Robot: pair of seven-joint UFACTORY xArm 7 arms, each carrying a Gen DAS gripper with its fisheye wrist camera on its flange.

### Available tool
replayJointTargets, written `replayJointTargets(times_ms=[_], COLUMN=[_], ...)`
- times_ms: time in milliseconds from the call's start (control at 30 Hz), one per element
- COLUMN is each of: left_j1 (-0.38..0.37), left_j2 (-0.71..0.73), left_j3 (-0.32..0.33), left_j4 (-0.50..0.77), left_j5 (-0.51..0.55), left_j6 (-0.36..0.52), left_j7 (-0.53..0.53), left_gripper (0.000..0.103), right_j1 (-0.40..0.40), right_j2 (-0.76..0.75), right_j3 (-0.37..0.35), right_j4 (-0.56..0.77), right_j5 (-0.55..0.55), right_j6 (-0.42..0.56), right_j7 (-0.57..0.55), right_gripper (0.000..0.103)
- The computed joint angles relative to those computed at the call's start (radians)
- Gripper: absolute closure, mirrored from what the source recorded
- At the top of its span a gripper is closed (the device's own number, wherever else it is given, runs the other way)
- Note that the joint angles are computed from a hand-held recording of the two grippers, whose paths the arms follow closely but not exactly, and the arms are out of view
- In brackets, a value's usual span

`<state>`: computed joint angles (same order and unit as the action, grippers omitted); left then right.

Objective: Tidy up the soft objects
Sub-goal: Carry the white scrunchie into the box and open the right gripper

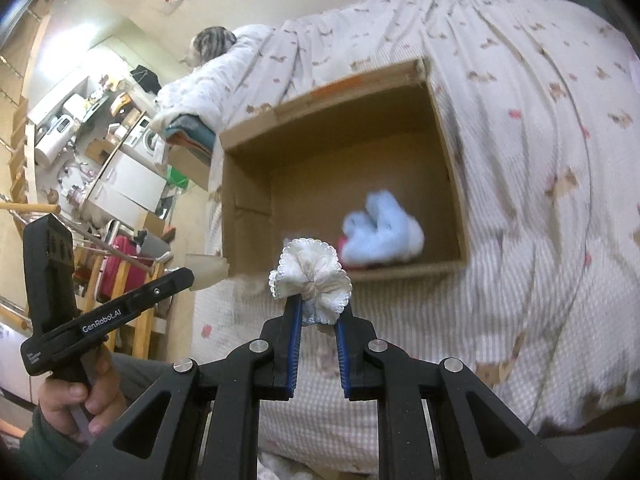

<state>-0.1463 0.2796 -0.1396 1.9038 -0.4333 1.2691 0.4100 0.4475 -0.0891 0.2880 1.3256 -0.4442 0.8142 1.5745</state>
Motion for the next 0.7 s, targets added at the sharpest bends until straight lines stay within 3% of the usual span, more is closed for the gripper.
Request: replayJointTargets(times_ms=[367,533,700], left_j1=[-0.055,-0.086,-0.101], left_j2=[0.183,0.222,0.254], left_j3=[-0.014,-0.014,-0.011], left_j4=[0.264,0.269,0.265], left_j5=[0.091,0.144,0.170], left_j6=[-0.012,-0.045,-0.057], left_j7=[-0.061,-0.070,-0.137], left_gripper=[0.098,0.098,0.099], right_j1=[-0.015,-0.021,-0.034], right_j2=[0.086,0.112,0.123], right_j3=[-0.051,-0.081,-0.102], right_j4=[0.133,0.106,0.030], right_j5=[-0.029,-0.075,-0.050], right_j6=[0.012,-0.072,-0.187], right_j7=[-0.130,-0.101,-0.044], right_gripper=[0.085,0.085,0.085])
